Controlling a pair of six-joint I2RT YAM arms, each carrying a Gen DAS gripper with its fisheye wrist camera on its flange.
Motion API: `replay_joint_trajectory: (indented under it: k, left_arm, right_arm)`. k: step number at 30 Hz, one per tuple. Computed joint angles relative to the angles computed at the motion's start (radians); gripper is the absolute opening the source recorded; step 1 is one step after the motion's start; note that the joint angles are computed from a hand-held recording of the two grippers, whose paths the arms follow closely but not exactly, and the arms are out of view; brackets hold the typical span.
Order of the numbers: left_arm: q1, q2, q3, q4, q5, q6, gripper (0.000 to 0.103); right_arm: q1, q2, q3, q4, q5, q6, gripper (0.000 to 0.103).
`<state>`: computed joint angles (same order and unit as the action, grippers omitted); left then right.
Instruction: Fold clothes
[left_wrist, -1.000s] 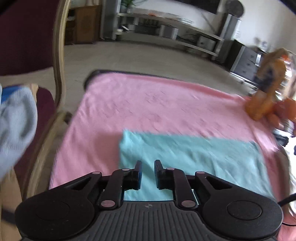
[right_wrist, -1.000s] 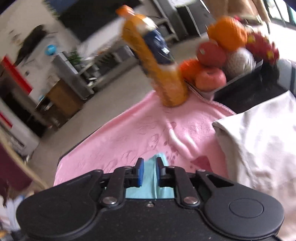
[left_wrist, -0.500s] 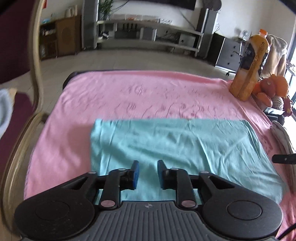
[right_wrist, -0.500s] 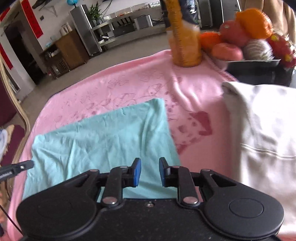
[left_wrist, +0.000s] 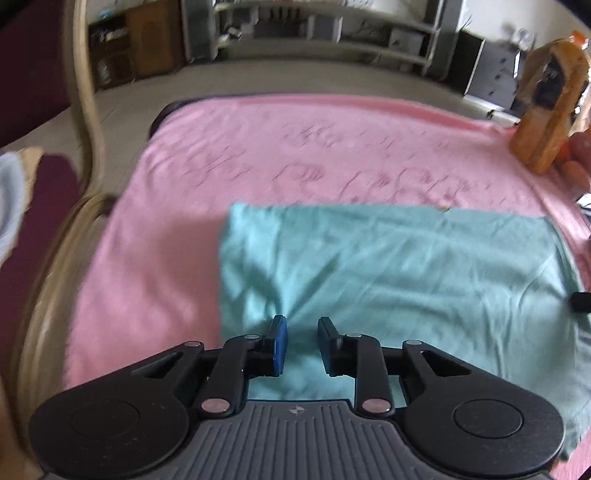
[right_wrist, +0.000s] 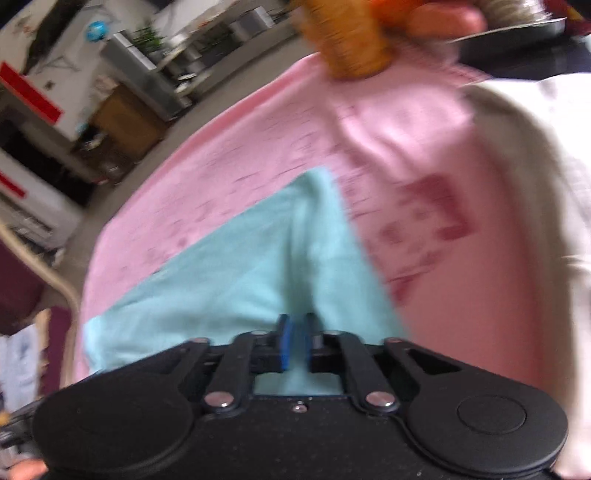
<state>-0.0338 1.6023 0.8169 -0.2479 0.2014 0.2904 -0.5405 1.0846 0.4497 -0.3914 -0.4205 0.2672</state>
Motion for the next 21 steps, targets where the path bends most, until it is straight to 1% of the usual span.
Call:
replay_joint_trajectory:
  k: [1, 3, 4, 5, 6, 7, 10, 11, 12, 13, 14, 15, 17, 21]
  left_arm:
    - [0.007, -0.022, -0.004, -0.033, -0.025, 0.014, 0.026]
    - [0.019, -0.089, -0.041, -0.075, -0.078, 0.043, 0.026]
    - [0.033, -0.131, -0.059, -0.104, -0.086, 0.058, 0.026]
    - [0.055, -0.167, -0.077, -0.126, -0.072, 0.072, 0.026]
    - [0.084, -0.208, -0.096, -0.148, -0.047, 0.088, 0.026]
    - [0.112, -0.248, -0.116, -0.166, -0.016, 0.098, 0.026]
    - [0.185, -0.353, -0.169, -0.215, 0.071, 0.113, 0.028]
    - [0.201, -0.382, -0.189, -0.216, 0.103, 0.11, 0.03]
    - [0.199, -0.399, -0.205, -0.21, 0.121, 0.104, 0.03]
    - [0.194, -0.415, -0.221, -0.203, 0.135, 0.097, 0.03]
    - [0.176, -0.43, -0.238, -0.187, 0.139, 0.084, 0.03]
    - [0.159, -0.441, -0.253, -0.171, 0.142, 0.078, 0.03]
    - [0.12, -0.445, -0.275, -0.135, 0.139, 0.063, 0.032]
    - [0.091, -0.387, -0.297, -0.053, 0.098, 0.043, 0.031]
  right_arm:
    - [-0.009, -0.03, 0.002, -0.036, 0.029, -0.004, 0.006]
    - [-0.013, -0.127, 0.007, -0.14, 0.099, -0.02, 0.017]
    - [-0.018, -0.182, 0.011, -0.198, 0.13, -0.035, 0.022]
    - [-0.026, -0.234, 0.016, -0.255, 0.156, -0.051, 0.023]
    - [-0.058, -0.289, 0.022, -0.306, 0.142, -0.081, 0.023]
    - [-0.099, -0.35, 0.031, -0.361, 0.114, -0.118, 0.023]
    - [-0.298, -0.491, 0.058, -0.52, -0.047, -0.275, 0.025]
    - [-0.354, -0.505, 0.058, -0.564, -0.104, -0.312, 0.026]
    - [-0.419, -0.514, 0.059, -0.614, -0.163, -0.361, 0.03]
    - [-0.466, -0.521, 0.06, -0.658, -0.205, -0.395, 0.031]
    - [-0.463, -0.499, 0.057, -0.666, -0.225, -0.402, 0.031]
    - [-0.438, -0.485, 0.051, -0.664, -0.228, -0.382, 0.031]
    - [-0.286, -0.504, 0.021, -0.615, -0.176, -0.271, 0.031]
    - [0.01, -0.556, -0.038, -0.477, -0.067, -0.048, 0.031]
